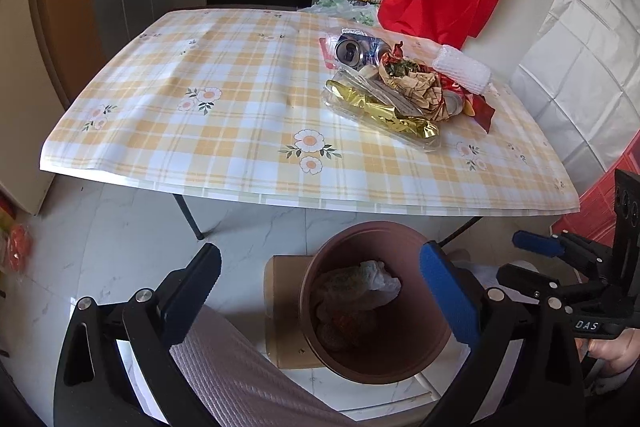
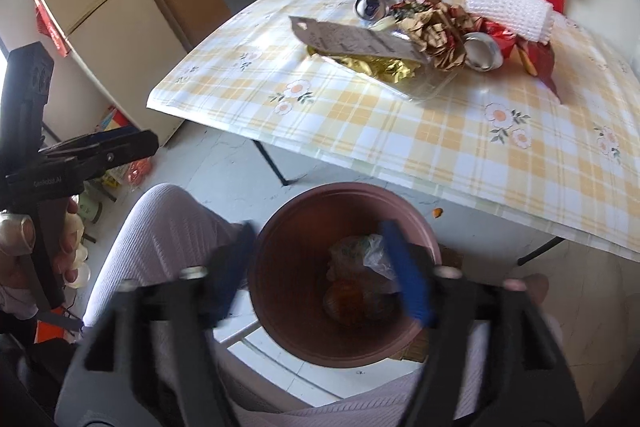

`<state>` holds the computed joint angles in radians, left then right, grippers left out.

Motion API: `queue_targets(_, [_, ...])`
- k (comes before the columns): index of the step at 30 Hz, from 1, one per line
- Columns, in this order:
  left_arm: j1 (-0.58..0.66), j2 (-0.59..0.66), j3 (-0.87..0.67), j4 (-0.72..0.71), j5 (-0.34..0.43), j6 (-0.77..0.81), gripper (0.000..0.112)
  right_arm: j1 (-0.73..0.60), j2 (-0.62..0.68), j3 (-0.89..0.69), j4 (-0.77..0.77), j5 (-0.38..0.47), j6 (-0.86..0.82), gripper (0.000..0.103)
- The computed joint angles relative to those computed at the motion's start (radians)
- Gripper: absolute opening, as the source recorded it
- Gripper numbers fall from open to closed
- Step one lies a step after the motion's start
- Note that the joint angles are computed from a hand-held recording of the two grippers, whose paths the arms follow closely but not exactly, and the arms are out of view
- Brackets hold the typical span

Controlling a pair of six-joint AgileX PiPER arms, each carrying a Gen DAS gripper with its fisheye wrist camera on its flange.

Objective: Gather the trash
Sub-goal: 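Lower the orange wrapper into the brown bin and open the right tool, then grasp the printed cardboard tag with the left tool and lift it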

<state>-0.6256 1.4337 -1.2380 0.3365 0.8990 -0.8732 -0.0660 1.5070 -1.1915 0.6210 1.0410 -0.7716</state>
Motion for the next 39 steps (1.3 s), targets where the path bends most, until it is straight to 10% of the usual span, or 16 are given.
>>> queue_targets(20, [0.068, 0.06, -0.026, -0.122, -0.066, 0.084, 0.097, 0.009, 0.03, 0.004, -0.181, -0.211, 0.155, 0.097])
queue_targets(39, [0.3, 0.676, -0.843, -0.484, 0.051, 0.399, 0.056, -0.094, 0.233, -0.19, -0.113, -0.238, 0.12, 0.097])
